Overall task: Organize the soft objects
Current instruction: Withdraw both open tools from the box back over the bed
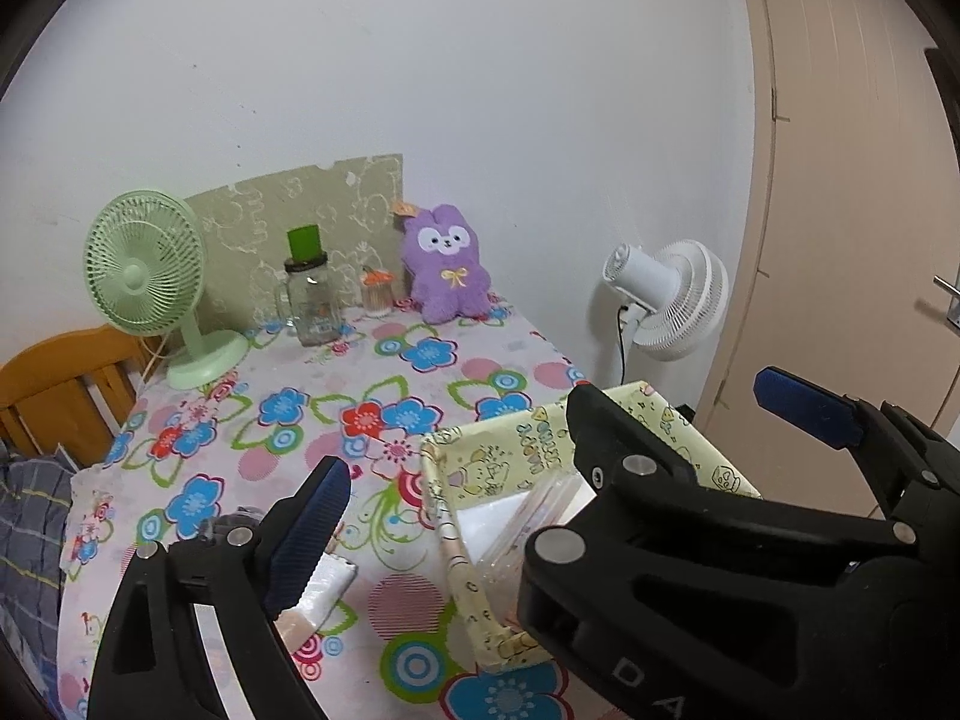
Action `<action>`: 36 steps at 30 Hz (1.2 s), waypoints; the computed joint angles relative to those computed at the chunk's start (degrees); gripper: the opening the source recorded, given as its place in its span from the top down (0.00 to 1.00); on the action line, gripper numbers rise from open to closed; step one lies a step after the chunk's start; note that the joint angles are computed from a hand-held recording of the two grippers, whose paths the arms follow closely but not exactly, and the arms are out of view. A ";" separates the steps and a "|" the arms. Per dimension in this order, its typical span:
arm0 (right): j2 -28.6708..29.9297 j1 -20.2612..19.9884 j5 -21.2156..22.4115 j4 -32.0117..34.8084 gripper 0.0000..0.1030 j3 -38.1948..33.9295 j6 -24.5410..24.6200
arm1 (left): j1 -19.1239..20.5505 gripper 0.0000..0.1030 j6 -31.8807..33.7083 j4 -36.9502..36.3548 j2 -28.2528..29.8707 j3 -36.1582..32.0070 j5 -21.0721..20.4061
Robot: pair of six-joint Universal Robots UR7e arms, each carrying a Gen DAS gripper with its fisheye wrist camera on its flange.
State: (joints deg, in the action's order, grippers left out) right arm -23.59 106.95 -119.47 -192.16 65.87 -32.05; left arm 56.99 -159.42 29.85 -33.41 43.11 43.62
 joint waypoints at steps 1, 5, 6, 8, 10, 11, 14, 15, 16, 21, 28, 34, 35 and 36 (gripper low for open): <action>0.13 0.17 0.02 -0.18 0.08 -0.06 -0.15 | -0.03 0.09 0.30 -0.72 -0.62 0.84 -0.10; 0.65 0.83 0.26 -1.27 0.01 -0.15 -0.68 | -0.04 0.07 1.27 -3.38 -2.84 3.91 -0.86; 0.89 0.98 0.54 -2.17 0.01 -0.11 -0.98 | 0.03 0.07 1.23 -3.74 -3.34 4.52 -0.94; 1.25 1.35 0.65 -3.07 0.01 -0.17 -1.61 | 0.16 0.06 1.18 -4.32 -4.25 5.57 -1.18; 1.56 1.69 0.78 -3.05 0.00 -0.31 -2.12 | 0.28 0.05 1.57 -5.33 -5.24 6.78 -1.53; 1.74 1.88 0.85 -3.10 0.00 -0.39 -2.29 | 0.34 0.05 1.78 -5.63 -5.52 7.06 -1.63; 2.38 2.42 0.86 -3.40 0.00 -0.84 -2.80 | 0.55 0.02 2.26 -6.95 -6.98 8.74 -2.00; 2.66 2.60 0.82 -3.45 0.00 -1.09 -2.93 | 0.62 0.01 2.34 -7.37 -7.47 9.31 -2.17; 2.88 2.80 0.84 -3.40 0.00 -1.29 -3.00 | 0.74 0.00 2.52 -7.90 -7.98 9.83 -2.38; 3.85 3.57 1.36 -2.34 0.00 -2.04 -3.03 | 1.32 0.00 3.48 -9.02 -9.83 11.58 -2.31; 5.61 4.51 1.19 -0.96 0.00 -3.68 -2.12 | 2.22 0.00 4.11 -10.59 -12.14 13.72 -2.10; 7.18 4.97 1.13 -0.04 0.00 -5.17 -1.21 | 3.32 0.00 3.74 -10.49 -12.86 13.93 -1.61; 7.58 5.02 1.20 0.05 0.00 -5.54 -1.00 | 3.50 0.00 3.65 -10.48 -13.02 14.11 -1.60; 7.91 5.07 1.25 0.18 0.00 -5.84 -0.82 | 3.69 0.00 3.63 -10.47 -13.10 14.13 -1.57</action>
State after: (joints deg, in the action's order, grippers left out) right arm -15.68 112.01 -118.21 -191.98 60.03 -32.88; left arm 60.68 -155.79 19.38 -46.51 57.24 42.05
